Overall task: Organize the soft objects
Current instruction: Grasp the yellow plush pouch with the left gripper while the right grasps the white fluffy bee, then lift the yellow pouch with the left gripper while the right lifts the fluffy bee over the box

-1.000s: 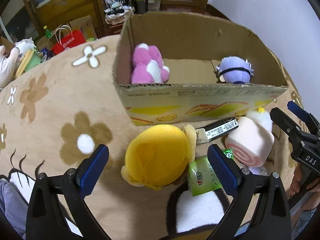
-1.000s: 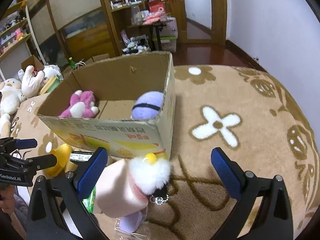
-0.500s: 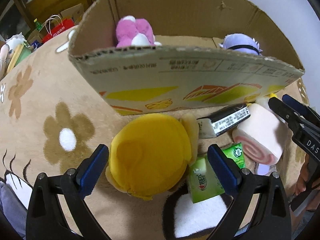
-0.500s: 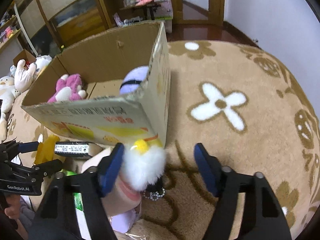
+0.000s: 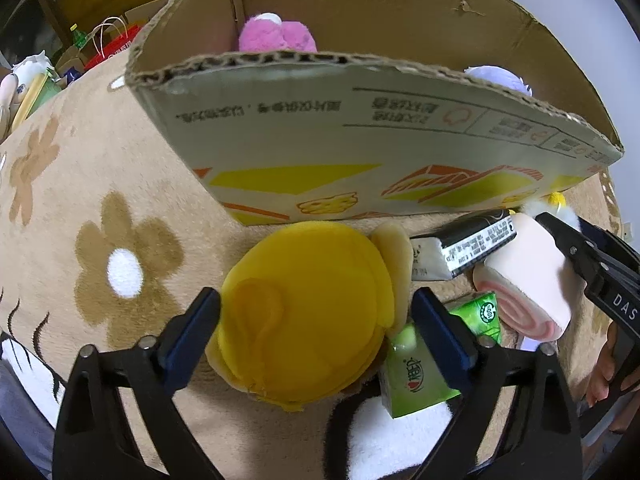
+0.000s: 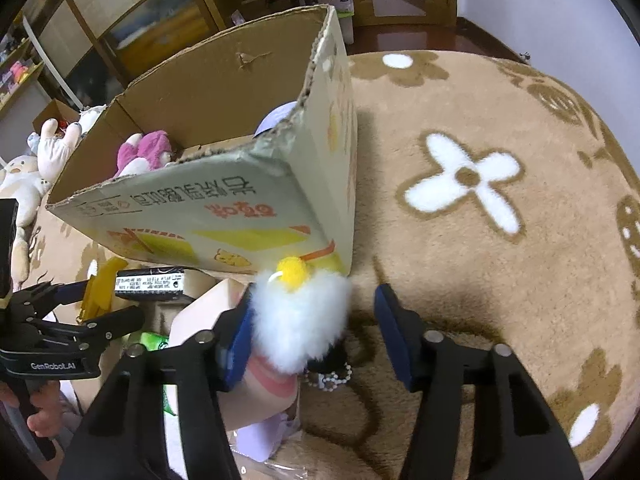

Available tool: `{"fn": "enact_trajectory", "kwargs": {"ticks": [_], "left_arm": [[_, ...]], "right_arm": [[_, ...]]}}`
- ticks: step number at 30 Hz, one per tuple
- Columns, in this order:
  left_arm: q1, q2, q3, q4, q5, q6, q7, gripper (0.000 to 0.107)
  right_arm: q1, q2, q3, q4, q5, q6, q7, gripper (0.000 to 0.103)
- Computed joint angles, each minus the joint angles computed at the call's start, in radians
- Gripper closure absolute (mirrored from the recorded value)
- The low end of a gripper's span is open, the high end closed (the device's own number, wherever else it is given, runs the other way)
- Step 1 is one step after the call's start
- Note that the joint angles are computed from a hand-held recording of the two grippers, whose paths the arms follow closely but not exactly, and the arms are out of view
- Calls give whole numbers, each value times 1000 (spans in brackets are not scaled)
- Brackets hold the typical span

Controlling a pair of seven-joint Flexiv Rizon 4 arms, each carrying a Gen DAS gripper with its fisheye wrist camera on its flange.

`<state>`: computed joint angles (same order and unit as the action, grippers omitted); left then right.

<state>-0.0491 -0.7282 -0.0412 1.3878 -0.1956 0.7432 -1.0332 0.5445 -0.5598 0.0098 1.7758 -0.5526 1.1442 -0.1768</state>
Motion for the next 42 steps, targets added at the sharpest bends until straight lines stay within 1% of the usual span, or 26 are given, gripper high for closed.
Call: {"fn": "enact_trajectory", "kwargs": {"ticks": [1,2,3,4,7,11,13,16,19,24,25,26,27,28,31,33,38,40,42], "left_arm": [[-1,8,3,11,4,8,-2,20],[3,10,4,18,4,13,3,23],[4,9,6,17,4,15,-1,26],[13,16,1,40,-4,29,7,26],[29,20,-11,53,-27,41,18,28],[40,34,-15,78,-40,56,47,31],[47,42,-19,91,-53,59,56,32],[57,56,-23,114,-76,65,61,32],[63,69,-26,142,-92,96,72,32],[70,88,-25,181,-103,133,87,32],[70,106,-27,202,-110,142,87,32],[74,124,-33,229,-121,157,94,32],[84,137,-42,248,-138,169,111,32],[85,150,-48,265,-149,175,117,33],[115,183,-80,311,-220,172,180,35],[112,203,-77,339,-239,202,202,35],[102,243,-69,389,-272,272,223,35],[93,250,-63,381,-269,284,213,34],[97,260,-72,385,-289,295,221,34]], "right_arm": [[-3,-2,5,-1,5,4,-6,54],[-6,-3,9,-3,10,7,-13,57],[-8,-6,14,-6,15,13,-22,64],[-8,-8,16,-9,18,17,-30,68],[5,-8,6,-15,6,3,-42,71],[18,-2,-8,-7,-13,9,-26,75],[25,4,-17,3,-27,17,-12,79],[26,11,-22,10,-42,18,0,80],[30,22,-28,21,-61,14,17,81],[43,52,-32,36,-110,-32,63,83],[44,59,-32,41,-125,-38,70,85],[44,67,-33,49,-142,-35,81,91],[41,74,-32,58,-156,-26,93,101],[38,79,-31,63,-167,-22,103,100],[25,87,-22,78,-182,1,128,101],[23,91,-26,91,-199,21,154,101],[27,112,-50,125,-269,65,241,101],[26,121,-54,133,-298,72,268,101],[27,133,-62,141,-341,81,305,101]]}}
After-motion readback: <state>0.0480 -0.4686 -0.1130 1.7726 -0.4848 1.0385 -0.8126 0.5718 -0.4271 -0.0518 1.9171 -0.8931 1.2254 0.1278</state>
